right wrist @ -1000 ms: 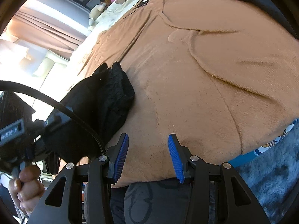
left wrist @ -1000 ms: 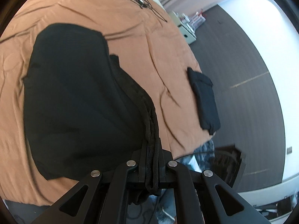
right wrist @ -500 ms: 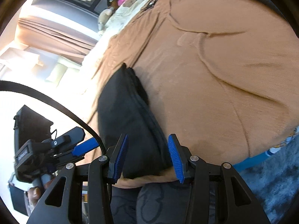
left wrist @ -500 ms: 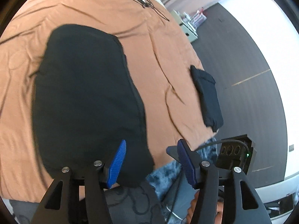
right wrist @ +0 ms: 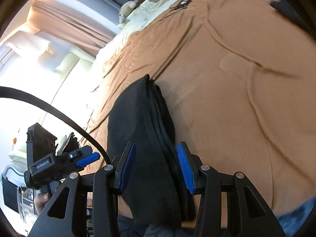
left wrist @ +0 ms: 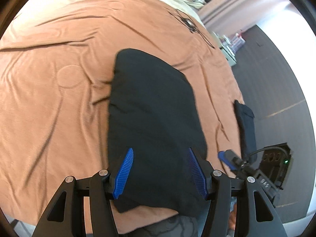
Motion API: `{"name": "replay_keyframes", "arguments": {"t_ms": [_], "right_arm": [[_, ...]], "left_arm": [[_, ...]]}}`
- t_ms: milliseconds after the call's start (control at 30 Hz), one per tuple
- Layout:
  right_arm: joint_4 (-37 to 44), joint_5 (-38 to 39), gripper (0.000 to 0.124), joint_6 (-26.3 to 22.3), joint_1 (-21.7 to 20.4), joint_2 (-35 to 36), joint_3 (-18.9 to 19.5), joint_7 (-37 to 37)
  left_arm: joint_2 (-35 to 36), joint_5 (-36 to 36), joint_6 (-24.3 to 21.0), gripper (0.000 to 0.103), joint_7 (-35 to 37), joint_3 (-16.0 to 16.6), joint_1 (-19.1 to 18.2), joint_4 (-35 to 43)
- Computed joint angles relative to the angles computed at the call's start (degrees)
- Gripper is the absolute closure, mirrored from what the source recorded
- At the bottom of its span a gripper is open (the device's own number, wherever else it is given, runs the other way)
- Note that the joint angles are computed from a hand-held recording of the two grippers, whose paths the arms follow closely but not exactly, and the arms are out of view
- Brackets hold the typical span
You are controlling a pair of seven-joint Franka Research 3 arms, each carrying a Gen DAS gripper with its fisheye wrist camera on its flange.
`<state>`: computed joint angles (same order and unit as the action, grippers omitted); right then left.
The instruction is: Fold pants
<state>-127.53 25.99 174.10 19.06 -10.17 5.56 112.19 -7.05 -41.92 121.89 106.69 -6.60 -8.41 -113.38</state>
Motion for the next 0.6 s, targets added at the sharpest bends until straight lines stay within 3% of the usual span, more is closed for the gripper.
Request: {"name": "replay_keyframes", "arguments": {"t_ms": [200, 400, 467, 600], "right_arm": [[9.0, -1.6, 0.082, -5.0, -0.3, 6.4, -1.0, -5.6], [16.9, -7.1, 0.082, -9.5, -1.8, 12.0, -1.2, -6.0], [19.3, -7.6, 0.089, -10.7, -1.9, 13.6, -1.2, -7.5], [24.9, -10.3, 0.090, -13.7, -1.8, 17.5, -1.7, -7.6]], "left_arm": [[2.2, 0.6, 1.4, 0.044, -1.8, -0.2, 0.8, 0.5], [3.9, 1.2, 1.8, 0.044, -2.7, -0.5, 1.7, 0.8], [4.3, 1.3, 1.9, 0.044, -2.9, -0.7, 2.0, 0.9], [5.0, 1.2, 2.2, 0.044, -3.3, -1.0, 2.4, 1.2]]}}
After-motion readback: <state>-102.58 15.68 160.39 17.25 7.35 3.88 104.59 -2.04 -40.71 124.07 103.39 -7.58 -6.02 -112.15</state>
